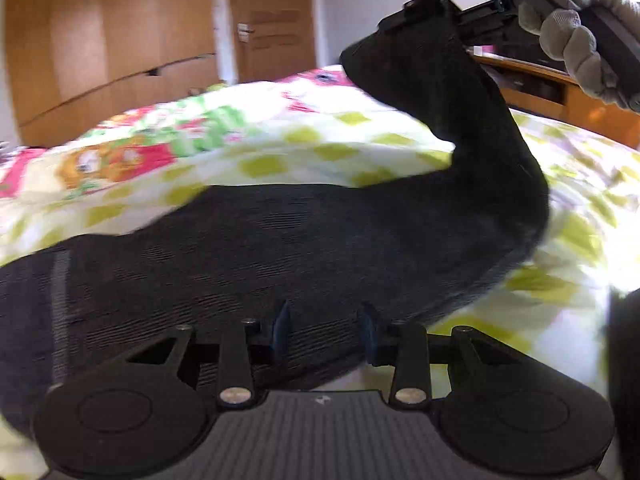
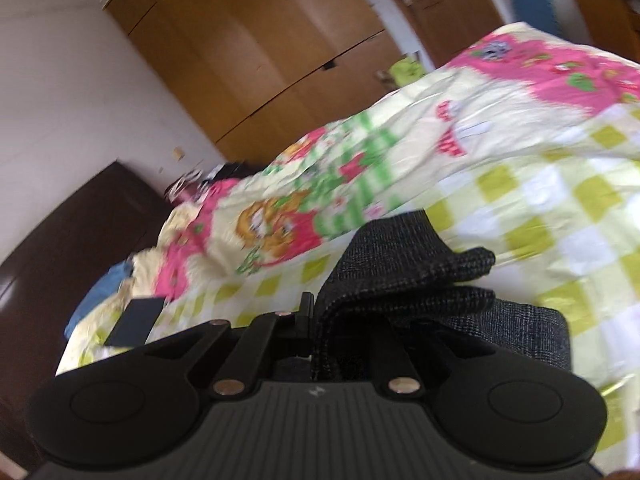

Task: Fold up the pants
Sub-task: 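Carry the held leg end with the right gripper toward the waistband while the left gripper holds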

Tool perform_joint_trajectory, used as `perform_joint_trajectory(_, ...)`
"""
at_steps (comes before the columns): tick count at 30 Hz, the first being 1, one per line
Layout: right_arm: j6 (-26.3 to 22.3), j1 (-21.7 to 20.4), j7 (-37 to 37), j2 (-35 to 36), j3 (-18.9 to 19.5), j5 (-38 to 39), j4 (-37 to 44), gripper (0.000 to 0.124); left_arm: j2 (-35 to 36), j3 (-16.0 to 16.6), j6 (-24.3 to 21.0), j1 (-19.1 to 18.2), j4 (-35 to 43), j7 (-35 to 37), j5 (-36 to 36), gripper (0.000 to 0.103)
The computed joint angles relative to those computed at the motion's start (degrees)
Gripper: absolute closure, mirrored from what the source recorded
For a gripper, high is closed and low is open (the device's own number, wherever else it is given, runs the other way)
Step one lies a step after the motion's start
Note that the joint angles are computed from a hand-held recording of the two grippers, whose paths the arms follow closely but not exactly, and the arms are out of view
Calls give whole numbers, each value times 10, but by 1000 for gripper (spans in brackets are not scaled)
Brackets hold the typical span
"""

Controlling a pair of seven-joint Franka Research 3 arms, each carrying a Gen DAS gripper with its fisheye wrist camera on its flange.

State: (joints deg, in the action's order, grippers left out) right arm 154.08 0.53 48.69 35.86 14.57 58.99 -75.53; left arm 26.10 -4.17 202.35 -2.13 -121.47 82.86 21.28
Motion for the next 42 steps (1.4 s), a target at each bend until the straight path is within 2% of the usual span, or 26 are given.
perform_joint_trajectory(2, -29, 34, 33, 30, -4, -40, 42, 116, -11, 77, 26, -66, -27, 44, -84, 52)
perform_joint_trajectory(4, -48, 64, 62, 57, -5, -75, 77, 116, -15, 104, 38, -81, -40, 66, -149, 52)
perform_joint_trajectory(6, -64, 90, 82, 76, -6, -111, 102, 116, -15, 99, 52, -62, -51, 59, -183, 53)
perform_joint_trajectory(9, -73, 129, 113, 100, -12, -164, 132, 116, -8, 75, 48, -11, -54, 30, -176, 53)
perform_joint_trajectory(10, -65, 138, 113, 99, -10, -174, 126, 116, -4, 58, 54, 14, -55, 13, -160, 52)
perform_joint_trajectory(12, -54, 156, 121, 107, -11, -198, 135, 116, 2, 6, 58, 93, -51, -67, -77, 52)
perform_joint_trajectory(13, -41, 161, 116, 104, -6, -202, 127, 116, 4, -2, 60, 107, -51, -80, -64, 52)
perform_joint_trajectory(16, -17, 177, 86, 108, 6, -222, 128, 116, 8, -1, 65, 122, -52, -112, -28, 52)
perform_joint_trajectory(20, -52, 210, 92, 126, -11, -275, 145, 116, 3, 1, 64, 132, -56, -144, 5, 52)
perform_joint_trajectory(22, -50, 221, 91, 133, -17, -294, 143, 116, 1, 2, 66, 139, -60, -158, 16, 52)
perform_joint_trajectory(25, -11, 227, 103, 128, -13, -295, 127, 116, 1, 15, 71, 129, -63, -163, 5, 52)
perform_joint_trajectory(28, 49, 232, 65, 115, -5, -308, 104, 116, 3, 19, 71, 124, -62, -166, 1, 52)
perform_joint_trajectory(30, 69, 249, 53, 116, -20, -339, 103, 115, 3, 22, 69, 120, -63, -165, -1, 52)
perform_joint_trajectory(33, 80, 298, 40, 125, -75, -430, 109, 112, 5, 23, 78, 123, -66, -164, 5, 52)
perform_joint_trajectory(34, 57, 302, 42, 134, -78, -445, 126, 110, 6, 20, 79, 128, -65, -169, 10, 52)
perform_joint_trajectory(36, 25, 302, 37, 155, -72, -461, 162, 103, 5, 24, 88, 124, -72, -164, 8, 52)
perform_joint_trajectory(39, 44, 299, 1, 164, -54, -469, 168, 102, 6, 18, 90, 134, -73, -175, 20, 52)
perform_joint_trajectory(41, 41, 288, -30, 168, -27, -458, 175, 101, 8, 12, 91, 144, -70, -188, 33, 52)
perform_joint_trajectory(42, 42, 290, -32, 168, -27, -454, 177, 101, 10, 10, 92, 149, -67, -195, 40, 52)
